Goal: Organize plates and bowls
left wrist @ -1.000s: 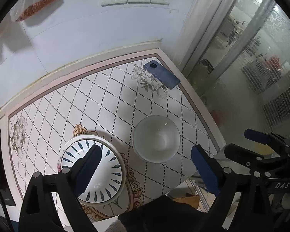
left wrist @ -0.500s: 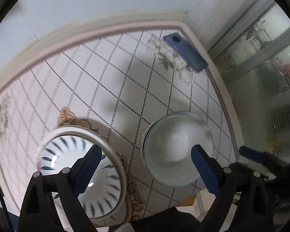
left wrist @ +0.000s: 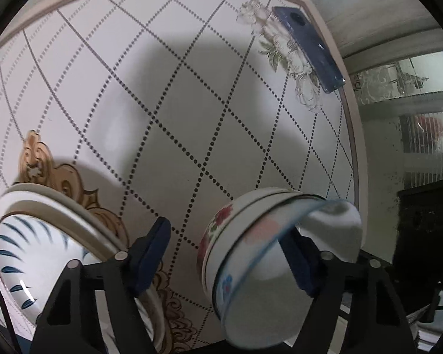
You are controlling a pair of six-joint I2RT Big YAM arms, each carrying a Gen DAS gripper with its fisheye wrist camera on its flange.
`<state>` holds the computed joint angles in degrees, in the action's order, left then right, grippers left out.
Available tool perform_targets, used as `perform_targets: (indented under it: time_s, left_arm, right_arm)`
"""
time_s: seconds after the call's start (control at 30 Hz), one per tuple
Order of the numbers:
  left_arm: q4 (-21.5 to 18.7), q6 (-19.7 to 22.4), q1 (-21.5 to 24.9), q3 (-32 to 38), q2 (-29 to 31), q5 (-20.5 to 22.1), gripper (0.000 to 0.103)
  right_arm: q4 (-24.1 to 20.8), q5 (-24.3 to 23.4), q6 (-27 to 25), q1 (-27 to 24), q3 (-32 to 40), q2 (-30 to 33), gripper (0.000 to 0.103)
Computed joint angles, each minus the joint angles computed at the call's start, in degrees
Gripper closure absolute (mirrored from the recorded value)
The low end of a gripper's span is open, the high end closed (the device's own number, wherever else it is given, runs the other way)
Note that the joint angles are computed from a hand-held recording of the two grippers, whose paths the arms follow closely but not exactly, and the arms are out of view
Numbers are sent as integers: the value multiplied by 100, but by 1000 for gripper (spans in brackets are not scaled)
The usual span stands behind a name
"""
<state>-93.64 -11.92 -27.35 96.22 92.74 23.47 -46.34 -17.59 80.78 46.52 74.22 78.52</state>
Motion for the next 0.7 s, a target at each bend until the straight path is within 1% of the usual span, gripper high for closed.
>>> perform_targets:
  time_s: [0.03, 0.1, 0.13, 0.17, 0.2, 0.23, 0.3, 0.33, 0.37, 0.4, 0.5, 0.6, 0.7]
  left_arm:
    - [0, 4, -8, -17, 18, 29, 34]
    - [40, 8, -37, -64, 46, 102, 42]
    - [97, 4, -42, -102, 30, 184, 43]
    - [135, 1, -53, -107, 40, 222, 47]
    - [174, 8, -68, -119, 34, 282, 54]
    - [191, 15, -90, -115, 38, 310, 56]
    - [267, -37, -144, -127, 24, 236, 56]
    - [294, -50, -141, -127, 29, 220, 56]
    - [327, -84, -149, -137, 21, 206, 57]
    - [342, -85, -131, -140, 26, 194, 57]
    - [374, -197, -131, -161, -6, 111, 58]
    - [327, -200, -127, -163, -27, 29, 58]
    - [274, -220, -141, -139, -34, -63, 58]
  right_arm:
    - [106, -56, -2, -5, -46, 37, 5]
    - [312, -129, 71, -9, -138, 79, 6]
    - [377, -211, 82, -21, -157, 123, 8]
    - [465, -262, 97, -33, -184, 156, 12]
    - [534, -295, 126, -40, -215, 175, 14]
    - [694, -327, 209, -44, -283, 174, 17]
    - [977, -336, 316, -59, -388, 168, 25]
    - [1008, -348, 328, -60, -393, 190, 37]
    - [984, -364, 323, -55, -364, 235, 45]
    - [905, -358, 291, -51, -311, 283, 47]
    - [667, -269, 145, -24, -164, 360, 48]
    - [678, -289, 238, -30, -134, 403, 48]
    - [596, -292, 238, -31, -62, 448, 48]
